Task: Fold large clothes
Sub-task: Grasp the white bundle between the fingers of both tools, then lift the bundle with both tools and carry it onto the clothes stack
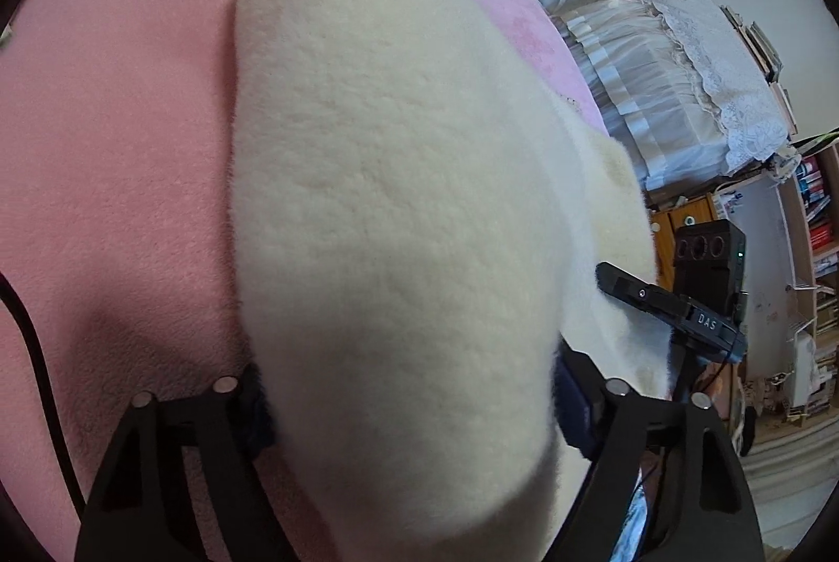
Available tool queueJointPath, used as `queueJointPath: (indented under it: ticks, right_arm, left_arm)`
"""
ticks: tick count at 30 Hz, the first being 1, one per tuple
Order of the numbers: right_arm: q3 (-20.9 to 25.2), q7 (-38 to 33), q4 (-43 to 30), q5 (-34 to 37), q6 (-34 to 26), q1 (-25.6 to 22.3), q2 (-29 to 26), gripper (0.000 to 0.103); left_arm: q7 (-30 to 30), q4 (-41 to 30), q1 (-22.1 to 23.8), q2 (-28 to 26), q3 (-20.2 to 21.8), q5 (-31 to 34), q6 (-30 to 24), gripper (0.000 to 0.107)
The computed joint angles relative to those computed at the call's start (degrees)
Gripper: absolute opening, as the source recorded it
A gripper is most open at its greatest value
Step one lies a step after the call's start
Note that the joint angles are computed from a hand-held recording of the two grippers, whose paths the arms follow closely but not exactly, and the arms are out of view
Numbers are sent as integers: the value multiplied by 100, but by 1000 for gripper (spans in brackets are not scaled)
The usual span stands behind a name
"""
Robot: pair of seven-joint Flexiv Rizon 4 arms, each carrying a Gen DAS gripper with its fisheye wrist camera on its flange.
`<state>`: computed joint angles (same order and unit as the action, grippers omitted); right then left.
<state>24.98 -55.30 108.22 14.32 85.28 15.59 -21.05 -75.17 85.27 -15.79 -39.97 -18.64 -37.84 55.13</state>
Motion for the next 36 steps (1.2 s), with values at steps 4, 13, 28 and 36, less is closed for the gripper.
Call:
queueJointPath:
  ticks: [4,13,28,36]
  right_arm:
    - [-870,855,307,-663,190,793,237,43]
    - [-2049,2848,984,-2504,296,1971,838,39]
    - [-1481,4619,139,-4230,-502,2442,672,39]
    - [-1105,3680,-1638,-3984,-960,2639,-366,39]
  left_arm:
    - [-70,91,-130,167,104,193,300,66]
    - [-223,736,-88,973,198,318,288,64]
    - [733,2953,228,3576,1187,-559,-609,64]
    - [1022,3214,695,4382,1921,-404,-1034,64]
